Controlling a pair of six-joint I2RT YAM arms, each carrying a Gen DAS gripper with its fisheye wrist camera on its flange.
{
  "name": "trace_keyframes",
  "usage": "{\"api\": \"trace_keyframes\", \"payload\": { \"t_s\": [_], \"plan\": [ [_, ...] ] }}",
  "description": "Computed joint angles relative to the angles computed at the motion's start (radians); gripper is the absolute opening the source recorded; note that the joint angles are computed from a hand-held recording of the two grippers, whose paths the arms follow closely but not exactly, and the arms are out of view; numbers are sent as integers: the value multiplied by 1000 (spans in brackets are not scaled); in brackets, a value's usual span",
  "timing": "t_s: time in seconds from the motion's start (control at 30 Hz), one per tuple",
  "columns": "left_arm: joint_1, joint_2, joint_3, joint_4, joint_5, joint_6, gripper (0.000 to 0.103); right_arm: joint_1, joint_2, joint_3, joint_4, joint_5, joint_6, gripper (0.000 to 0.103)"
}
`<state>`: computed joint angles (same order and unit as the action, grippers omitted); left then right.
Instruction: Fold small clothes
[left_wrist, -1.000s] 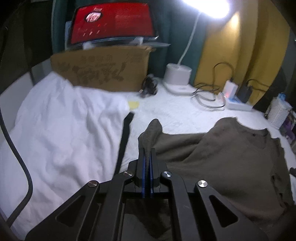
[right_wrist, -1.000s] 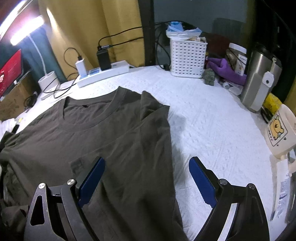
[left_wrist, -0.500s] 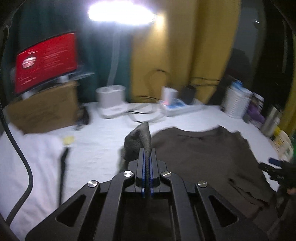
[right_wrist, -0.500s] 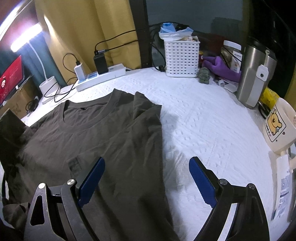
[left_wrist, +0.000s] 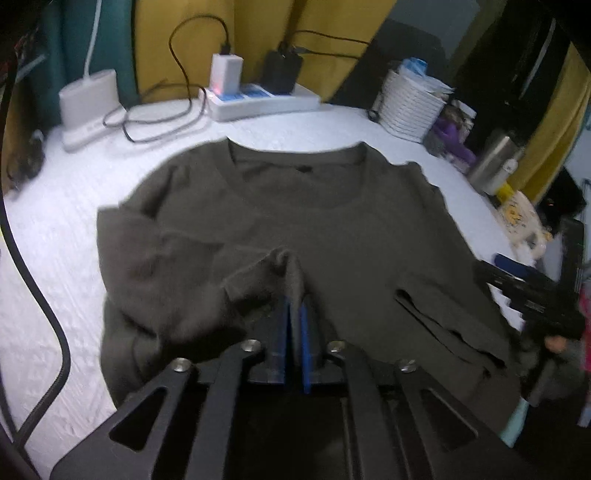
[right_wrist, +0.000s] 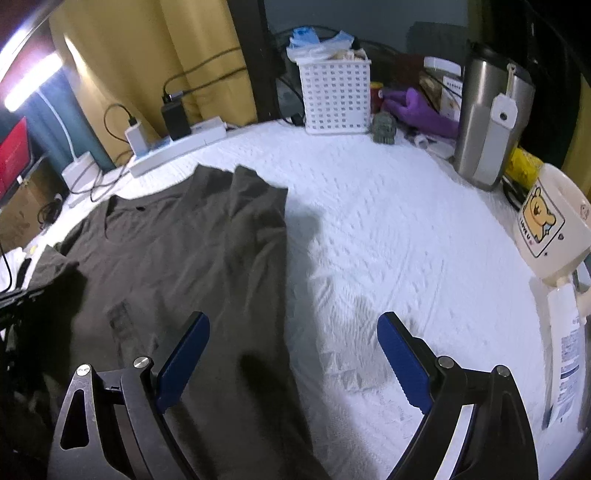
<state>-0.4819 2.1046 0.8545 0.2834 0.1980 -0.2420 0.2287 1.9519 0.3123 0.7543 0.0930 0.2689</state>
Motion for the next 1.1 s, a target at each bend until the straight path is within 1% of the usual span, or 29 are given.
{"api": "trace_keyframes", "payload": {
  "t_s": [0.03, 0.07, 0.1, 0.2, 0.27, 0.37, 0.5, 0.53, 0.6, 0.7, 0.77, 0.83, 0.93, 1.03, 1.1],
  "plan": [
    [10, -23, -30, 9, 26, 4, 30, 5, 8, 5, -3, 4, 3, 93],
    [13, -46, -63, 24, 35, 6, 46, 9, 16, 11, -7, 7, 5, 93],
    [19, -73, -96, 33, 41, 21, 51, 13, 21, 18, -14, 9, 5, 93],
    [37, -150, -180, 46, 16, 43, 51, 22, 24, 30, -33, 20, 9, 93],
    [78, -207, -238, 66, 21, 45, 51, 29, 20, 35, -47, 29, 11, 93],
    [157, -239, -285, 97, 34, 54, 51, 43, 9, 34, -58, 42, 16, 93],
    [222, -208, -277, 111, 44, 49, 51, 80, -14, 36, -85, 67, 30, 93],
    [225, -209, -278, 113, 50, 57, 51, 89, -21, 35, -92, 74, 32, 93],
    [205, -216, -280, 110, 58, 106, 51, 107, -41, 32, -108, 88, 39, 93],
    [167, -182, -248, 53, 48, 160, 51, 123, -66, 24, -124, 105, 51, 93],
    [160, -153, -234, 34, 53, 155, 51, 127, -73, 20, -130, 114, 59, 93],
    [162, -154, -253, 52, 80, 155, 50, 135, -79, 16, -137, 122, 68, 93],
    [164, -178, -284, 62, 159, 165, 50, 150, -85, 12, -145, 134, 78, 93],
    [148, -155, -267, 8, 243, 189, 50, 164, -86, 17, -155, 141, 82, 93],
    [120, -140, -274, 7, 249, 188, 50, 178, -96, 16, -158, 146, 84, 93]
  ]
}}
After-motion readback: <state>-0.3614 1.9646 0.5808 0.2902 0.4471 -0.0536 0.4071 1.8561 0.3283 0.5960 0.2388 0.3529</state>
